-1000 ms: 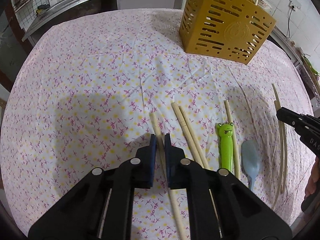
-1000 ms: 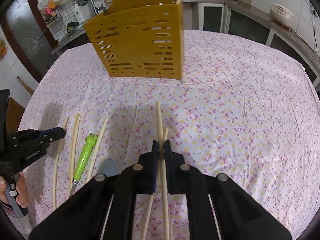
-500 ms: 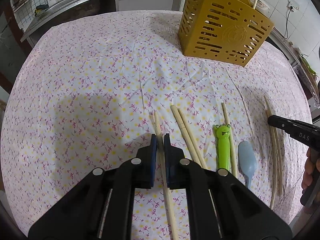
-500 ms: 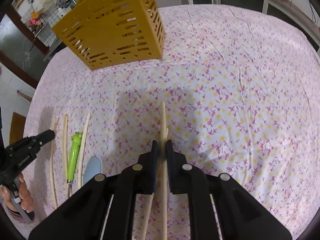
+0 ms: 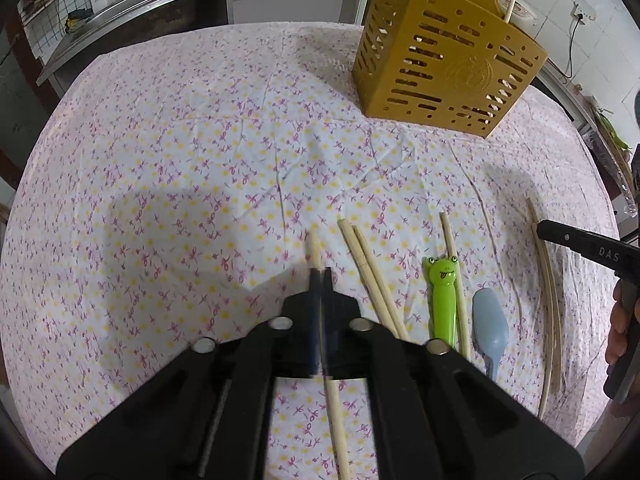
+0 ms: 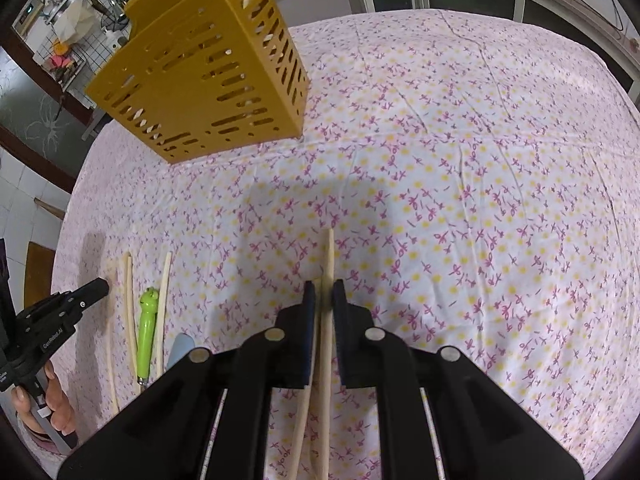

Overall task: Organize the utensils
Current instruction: 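Grip a wooden chopstick with the left tool while the right tool grips another chopstick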

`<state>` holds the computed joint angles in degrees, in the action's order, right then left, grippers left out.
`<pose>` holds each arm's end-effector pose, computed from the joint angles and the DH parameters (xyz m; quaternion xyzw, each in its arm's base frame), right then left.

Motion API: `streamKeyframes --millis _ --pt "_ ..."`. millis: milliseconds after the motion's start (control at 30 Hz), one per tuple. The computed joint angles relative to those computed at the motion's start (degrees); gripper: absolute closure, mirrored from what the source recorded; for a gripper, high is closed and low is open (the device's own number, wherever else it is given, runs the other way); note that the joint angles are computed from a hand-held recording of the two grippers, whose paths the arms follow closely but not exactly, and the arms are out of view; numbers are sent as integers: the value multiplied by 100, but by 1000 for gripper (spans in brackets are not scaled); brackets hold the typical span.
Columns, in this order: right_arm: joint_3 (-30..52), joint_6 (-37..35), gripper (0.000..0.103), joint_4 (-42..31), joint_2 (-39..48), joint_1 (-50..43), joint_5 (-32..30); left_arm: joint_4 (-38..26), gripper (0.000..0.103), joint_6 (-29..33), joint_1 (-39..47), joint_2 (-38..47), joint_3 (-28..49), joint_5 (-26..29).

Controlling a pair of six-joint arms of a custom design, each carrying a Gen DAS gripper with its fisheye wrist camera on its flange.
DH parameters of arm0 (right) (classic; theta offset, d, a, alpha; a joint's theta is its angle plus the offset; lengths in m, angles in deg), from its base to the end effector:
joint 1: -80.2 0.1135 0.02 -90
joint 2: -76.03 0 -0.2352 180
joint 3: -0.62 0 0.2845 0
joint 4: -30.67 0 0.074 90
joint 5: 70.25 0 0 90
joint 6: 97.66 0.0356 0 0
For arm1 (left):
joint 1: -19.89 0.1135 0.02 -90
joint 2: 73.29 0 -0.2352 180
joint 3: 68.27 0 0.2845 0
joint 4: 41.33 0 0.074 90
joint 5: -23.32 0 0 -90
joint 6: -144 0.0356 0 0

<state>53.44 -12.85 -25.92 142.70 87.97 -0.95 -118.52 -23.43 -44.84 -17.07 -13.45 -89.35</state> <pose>0.2351 0.0448 0.1603 -0.1397 0.9598 0.1808 0.1631 0.0956 -0.1703 0.1973 -0.1273 0.9675 -0.0288 0.2166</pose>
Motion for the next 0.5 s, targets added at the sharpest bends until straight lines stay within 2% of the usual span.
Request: streamKeyframes --millis 233,500 --pt "141 -95 92 -54 229 -86 29 221 103 281 187 4 -141 225" --pt "199 -60 92 -179 204 547 831 223 103 215 39 125 -99 297"
